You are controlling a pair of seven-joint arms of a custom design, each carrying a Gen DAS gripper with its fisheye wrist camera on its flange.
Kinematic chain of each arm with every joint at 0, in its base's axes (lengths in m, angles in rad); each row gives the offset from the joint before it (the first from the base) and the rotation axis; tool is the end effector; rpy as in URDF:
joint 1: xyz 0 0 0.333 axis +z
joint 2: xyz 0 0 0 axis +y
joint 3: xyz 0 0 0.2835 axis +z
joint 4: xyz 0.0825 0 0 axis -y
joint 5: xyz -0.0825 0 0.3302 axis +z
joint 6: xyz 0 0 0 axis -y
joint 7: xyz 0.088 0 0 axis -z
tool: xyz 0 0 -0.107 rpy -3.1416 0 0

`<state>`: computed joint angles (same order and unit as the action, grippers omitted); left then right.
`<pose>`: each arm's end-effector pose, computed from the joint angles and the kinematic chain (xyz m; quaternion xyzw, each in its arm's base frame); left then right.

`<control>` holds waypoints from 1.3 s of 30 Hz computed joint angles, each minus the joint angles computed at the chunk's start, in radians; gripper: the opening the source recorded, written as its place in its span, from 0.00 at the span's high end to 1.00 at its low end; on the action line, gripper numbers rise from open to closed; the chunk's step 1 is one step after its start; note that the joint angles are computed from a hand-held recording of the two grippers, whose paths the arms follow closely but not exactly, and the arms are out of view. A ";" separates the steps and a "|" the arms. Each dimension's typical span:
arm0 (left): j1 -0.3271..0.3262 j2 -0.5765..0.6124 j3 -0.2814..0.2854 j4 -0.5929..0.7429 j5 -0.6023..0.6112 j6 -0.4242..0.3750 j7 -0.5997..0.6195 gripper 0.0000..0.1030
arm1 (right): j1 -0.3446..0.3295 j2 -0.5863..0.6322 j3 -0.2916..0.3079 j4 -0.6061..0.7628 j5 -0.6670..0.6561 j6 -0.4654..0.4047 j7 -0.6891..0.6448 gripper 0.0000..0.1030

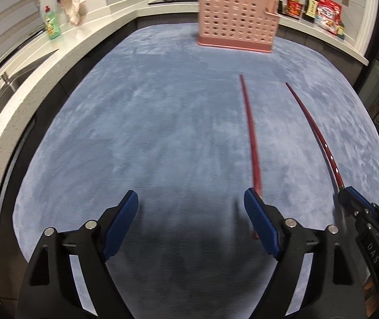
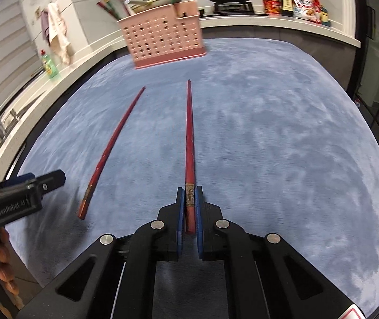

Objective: Organize utensils
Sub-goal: 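Close the right tool on one red chopstick while the left tool grasps the other, then lift and carry both red chopsticks with both tools over the pink holder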

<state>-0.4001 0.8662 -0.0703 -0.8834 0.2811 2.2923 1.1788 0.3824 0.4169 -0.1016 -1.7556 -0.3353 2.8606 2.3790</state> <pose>0.6724 -0.3085 0.4313 -0.6191 0.7314 -0.2137 0.1898 0.6104 0.2040 0.4110 -0.5876 0.7292 -0.1910 0.2940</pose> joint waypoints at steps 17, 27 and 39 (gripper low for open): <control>-0.033 0.131 -0.002 0.197 -0.063 -0.111 0.076 0.48 | -0.011 -0.001 0.014 -0.014 0.052 0.021 -0.036 0.93; 0.010 0.081 -0.043 0.123 -0.110 -0.085 0.101 0.90 | 0.002 -0.004 0.004 -0.013 0.046 0.032 -0.034 0.93; 0.040 -0.008 -0.061 0.024 -0.142 -0.010 0.104 0.93 | 0.008 -0.040 -0.011 0.005 0.012 0.048 -0.019 0.93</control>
<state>-0.3603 0.8586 -0.1313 -0.8590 0.1387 2.2819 1.2823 0.3904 0.3765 -0.1129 -1.7506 -0.3237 2.9091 2.3599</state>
